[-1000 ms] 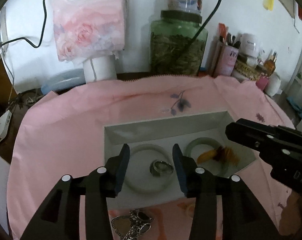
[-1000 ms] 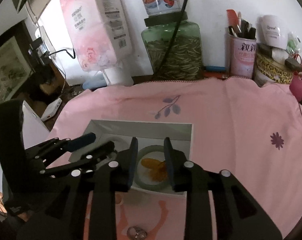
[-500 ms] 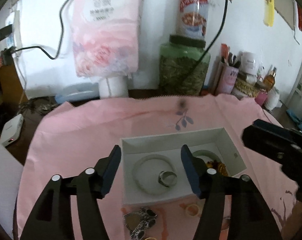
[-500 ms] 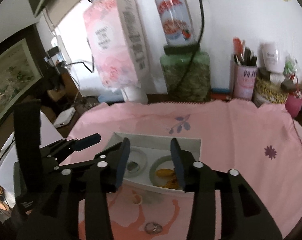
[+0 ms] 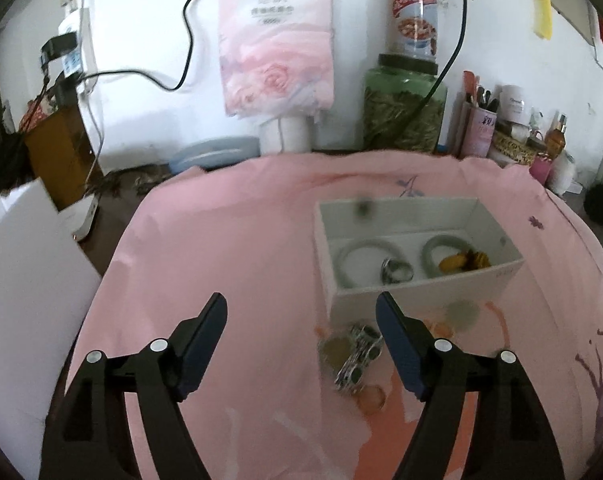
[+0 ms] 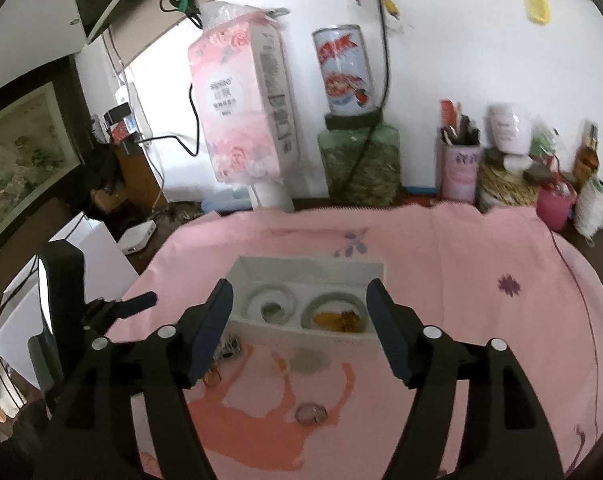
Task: Organize jewelry
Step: 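Withdraw both tools from the box back over the remaining jewelry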
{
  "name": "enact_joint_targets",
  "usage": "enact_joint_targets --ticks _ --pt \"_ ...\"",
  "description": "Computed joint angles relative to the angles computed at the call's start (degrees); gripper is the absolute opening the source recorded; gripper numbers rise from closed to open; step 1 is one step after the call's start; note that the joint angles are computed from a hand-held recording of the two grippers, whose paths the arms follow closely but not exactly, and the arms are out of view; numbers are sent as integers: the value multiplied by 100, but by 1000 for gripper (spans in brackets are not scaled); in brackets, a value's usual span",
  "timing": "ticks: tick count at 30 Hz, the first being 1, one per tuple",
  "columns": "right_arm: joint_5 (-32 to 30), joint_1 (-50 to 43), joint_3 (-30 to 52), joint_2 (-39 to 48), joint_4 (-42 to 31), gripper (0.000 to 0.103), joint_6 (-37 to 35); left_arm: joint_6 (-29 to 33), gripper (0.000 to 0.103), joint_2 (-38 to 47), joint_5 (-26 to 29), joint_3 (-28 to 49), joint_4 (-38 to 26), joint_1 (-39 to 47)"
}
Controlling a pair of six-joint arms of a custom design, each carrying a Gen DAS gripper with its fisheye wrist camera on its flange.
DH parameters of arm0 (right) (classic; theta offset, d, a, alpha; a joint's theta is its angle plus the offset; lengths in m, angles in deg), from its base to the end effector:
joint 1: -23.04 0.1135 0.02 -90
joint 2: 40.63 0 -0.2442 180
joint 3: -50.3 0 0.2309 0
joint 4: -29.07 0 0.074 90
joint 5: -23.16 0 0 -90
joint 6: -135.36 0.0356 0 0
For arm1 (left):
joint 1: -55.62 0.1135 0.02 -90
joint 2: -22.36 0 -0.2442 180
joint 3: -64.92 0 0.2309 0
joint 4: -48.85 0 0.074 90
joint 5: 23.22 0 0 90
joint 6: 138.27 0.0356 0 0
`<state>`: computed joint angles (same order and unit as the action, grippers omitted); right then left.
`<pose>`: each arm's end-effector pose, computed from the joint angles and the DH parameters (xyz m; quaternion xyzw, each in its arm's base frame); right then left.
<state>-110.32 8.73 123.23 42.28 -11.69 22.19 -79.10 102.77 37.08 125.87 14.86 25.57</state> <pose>0.2778 -0.0456 0.2385 -0.1916 0.8627 0.2301 0.4076 0.2335 -0.1147 0.1931 -0.0866 0.9173 0.0563 0.3846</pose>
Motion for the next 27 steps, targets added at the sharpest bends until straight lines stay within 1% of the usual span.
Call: enact_joint_targets --ticks 3,8,11,13,18,27 --pt "49 -183 -373 70 220 70 -99 -119 76 1 50 -174 92 -41" --pt "612 17 -557 541 569 70 -99 -141 76 267 -188 -102 95 -303" --pt "875 150 -562 731 550 70 -156 -111 76 358 -255 -67 114 -470" --pt "918 177 -558 787 490 77 -190 -86 76 450 -311 -19 91 -564" --pt "974 184 -761 569 638 83 -209 -14 76 587 -295 68 45 -682" --pt "1161 314 -990 369 825 83 -421 44 76 610 -222 75 26 -702"
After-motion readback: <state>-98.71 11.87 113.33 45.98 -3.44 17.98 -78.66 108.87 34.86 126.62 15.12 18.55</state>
